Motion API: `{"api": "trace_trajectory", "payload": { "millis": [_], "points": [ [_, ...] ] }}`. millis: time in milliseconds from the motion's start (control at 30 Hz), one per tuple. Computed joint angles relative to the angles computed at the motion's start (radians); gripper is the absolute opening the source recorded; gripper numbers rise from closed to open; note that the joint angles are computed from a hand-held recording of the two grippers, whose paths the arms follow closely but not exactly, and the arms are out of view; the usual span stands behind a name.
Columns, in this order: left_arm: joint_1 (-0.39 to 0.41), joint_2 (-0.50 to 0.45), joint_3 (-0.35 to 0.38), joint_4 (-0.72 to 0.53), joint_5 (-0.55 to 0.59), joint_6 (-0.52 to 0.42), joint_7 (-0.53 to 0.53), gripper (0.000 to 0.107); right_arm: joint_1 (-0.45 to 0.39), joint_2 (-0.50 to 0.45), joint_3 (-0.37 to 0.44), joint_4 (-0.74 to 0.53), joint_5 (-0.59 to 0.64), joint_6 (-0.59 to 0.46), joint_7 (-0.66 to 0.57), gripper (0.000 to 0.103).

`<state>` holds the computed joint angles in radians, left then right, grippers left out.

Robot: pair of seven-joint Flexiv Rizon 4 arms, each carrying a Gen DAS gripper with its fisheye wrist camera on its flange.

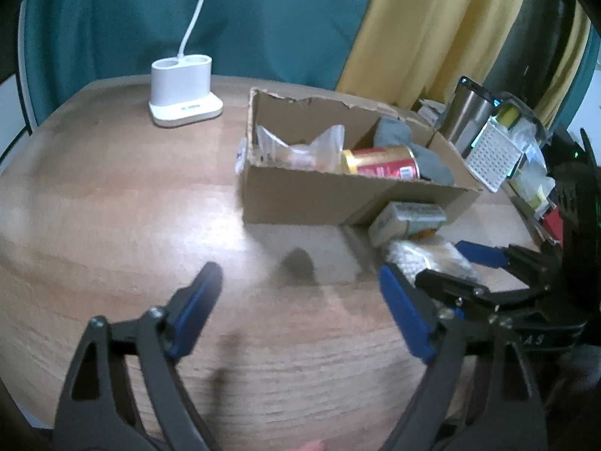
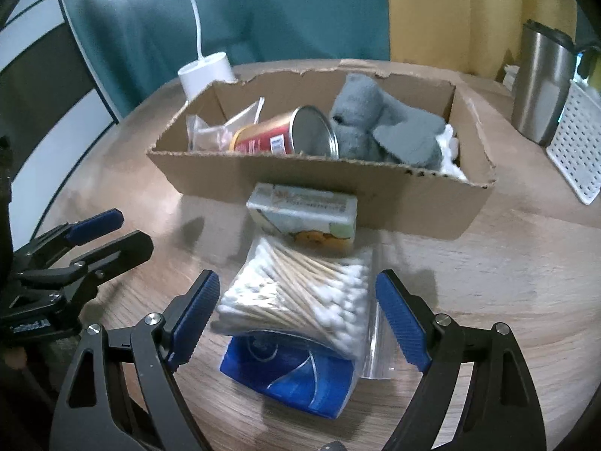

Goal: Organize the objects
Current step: 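Grasp the cotton swab bag with the right gripper, then grasp the blue tissue pack with the left gripper while the right gripper holds the swab bag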

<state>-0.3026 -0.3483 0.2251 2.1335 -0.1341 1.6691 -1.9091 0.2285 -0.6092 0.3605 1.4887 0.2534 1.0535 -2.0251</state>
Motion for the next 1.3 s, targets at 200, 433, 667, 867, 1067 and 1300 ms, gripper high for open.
{"api": "trace_trajectory", "payload": {
  "millis": [200,433,667,867,1067,1300],
  "points": [
    [-0.028,-0.007,0.019,-0.015,0.01,-0.02,-0.014,0.094,-0.012,0.004,0.008,0.007,0.012,0.007,-0.016,0.077],
    [-0.084,-0.018,0.069,-0.057,0.066,-0.076,-0.066,0.094,-0.059,0.007,0.041,-0.003,0.086,-0.016,-0.081,0.071],
    [-0.091,-0.033,0.058,-0.127,0.153,-0.145,-0.131,0.094,-0.104,0.03,0.048,-0.01,0.167,-0.029,-0.144,0.071],
    [-0.075,-0.05,0.013,-0.183,0.211,-0.198,-0.169,0.094,-0.13,0.037,0.033,-0.02,0.216,-0.036,-0.181,0.071],
    [-0.052,-0.076,-0.058,-0.234,0.221,-0.245,-0.172,0.094,-0.164,0.039,0.025,-0.026,0.258,-0.04,-0.211,0.071],
    [-0.044,-0.116,-0.111,-0.302,0.215,-0.31,-0.14,0.094,-0.202,0.035,0.018,-0.039,0.302,-0.059,-0.245,0.071]
  ]
}}
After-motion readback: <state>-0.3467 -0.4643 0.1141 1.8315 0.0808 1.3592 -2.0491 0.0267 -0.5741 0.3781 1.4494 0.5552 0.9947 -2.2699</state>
